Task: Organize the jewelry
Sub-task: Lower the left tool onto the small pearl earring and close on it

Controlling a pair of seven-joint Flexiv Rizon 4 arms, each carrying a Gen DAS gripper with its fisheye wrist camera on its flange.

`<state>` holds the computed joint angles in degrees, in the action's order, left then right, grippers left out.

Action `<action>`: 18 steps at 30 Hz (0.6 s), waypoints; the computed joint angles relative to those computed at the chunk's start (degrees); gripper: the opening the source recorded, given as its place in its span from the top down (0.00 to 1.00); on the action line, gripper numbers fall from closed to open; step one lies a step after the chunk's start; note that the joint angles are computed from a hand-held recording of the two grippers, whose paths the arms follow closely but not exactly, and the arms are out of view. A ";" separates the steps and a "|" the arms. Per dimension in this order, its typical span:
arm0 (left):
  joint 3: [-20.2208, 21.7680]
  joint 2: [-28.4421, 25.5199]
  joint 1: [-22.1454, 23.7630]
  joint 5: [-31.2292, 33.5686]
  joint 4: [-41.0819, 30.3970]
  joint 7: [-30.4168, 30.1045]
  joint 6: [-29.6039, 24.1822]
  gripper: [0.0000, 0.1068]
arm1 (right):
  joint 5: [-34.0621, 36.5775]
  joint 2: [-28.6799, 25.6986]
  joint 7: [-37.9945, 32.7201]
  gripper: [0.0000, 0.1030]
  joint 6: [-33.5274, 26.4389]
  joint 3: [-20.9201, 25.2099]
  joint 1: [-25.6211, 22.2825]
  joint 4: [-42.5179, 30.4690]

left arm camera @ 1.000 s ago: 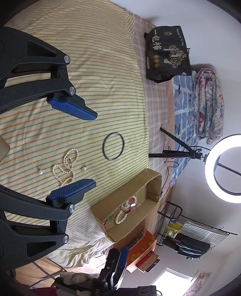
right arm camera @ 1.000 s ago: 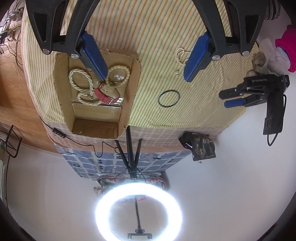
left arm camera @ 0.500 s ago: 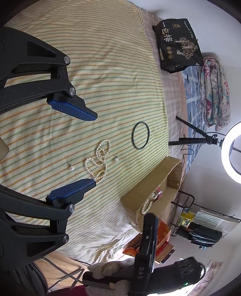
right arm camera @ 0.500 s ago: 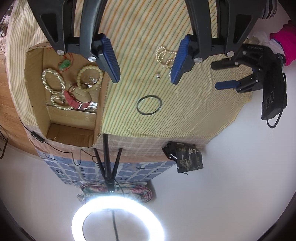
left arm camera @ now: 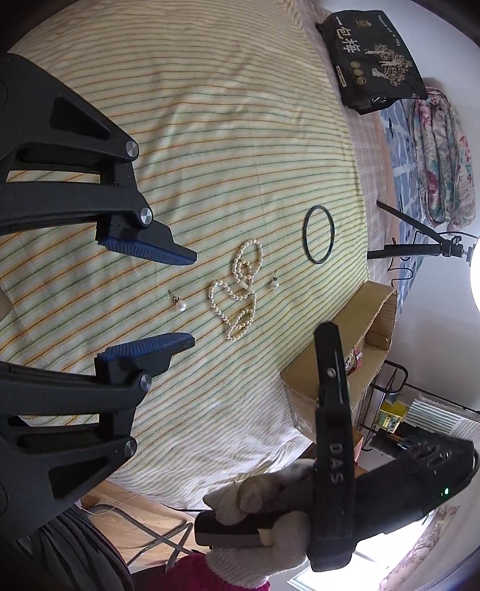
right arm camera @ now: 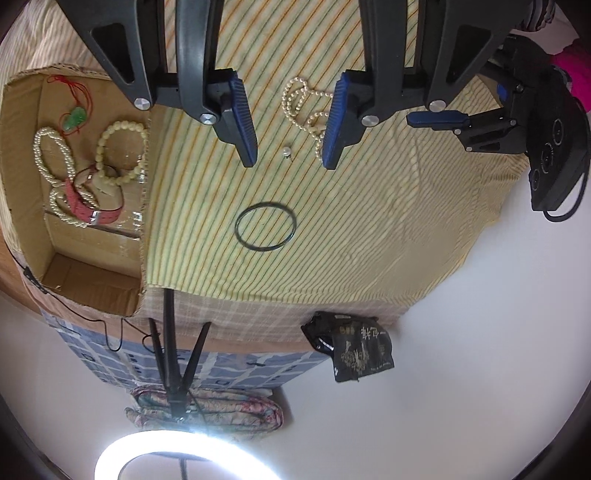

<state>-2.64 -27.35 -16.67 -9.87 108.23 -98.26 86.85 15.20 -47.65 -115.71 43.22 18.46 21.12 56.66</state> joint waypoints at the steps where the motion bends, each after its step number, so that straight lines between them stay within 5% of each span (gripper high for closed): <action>1: -0.09 -0.25 0.04 0.03 -0.23 0.09 -0.03 0.64 | -0.13 -0.46 0.15 0.67 -0.52 -0.04 0.17 -0.46; 18: 2.98 -3.72 -2.87 3.42 -4.90 0.84 -4.90 0.77 | -2.59 -4.60 -0.81 0.76 -3.72 -1.16 2.21 -3.67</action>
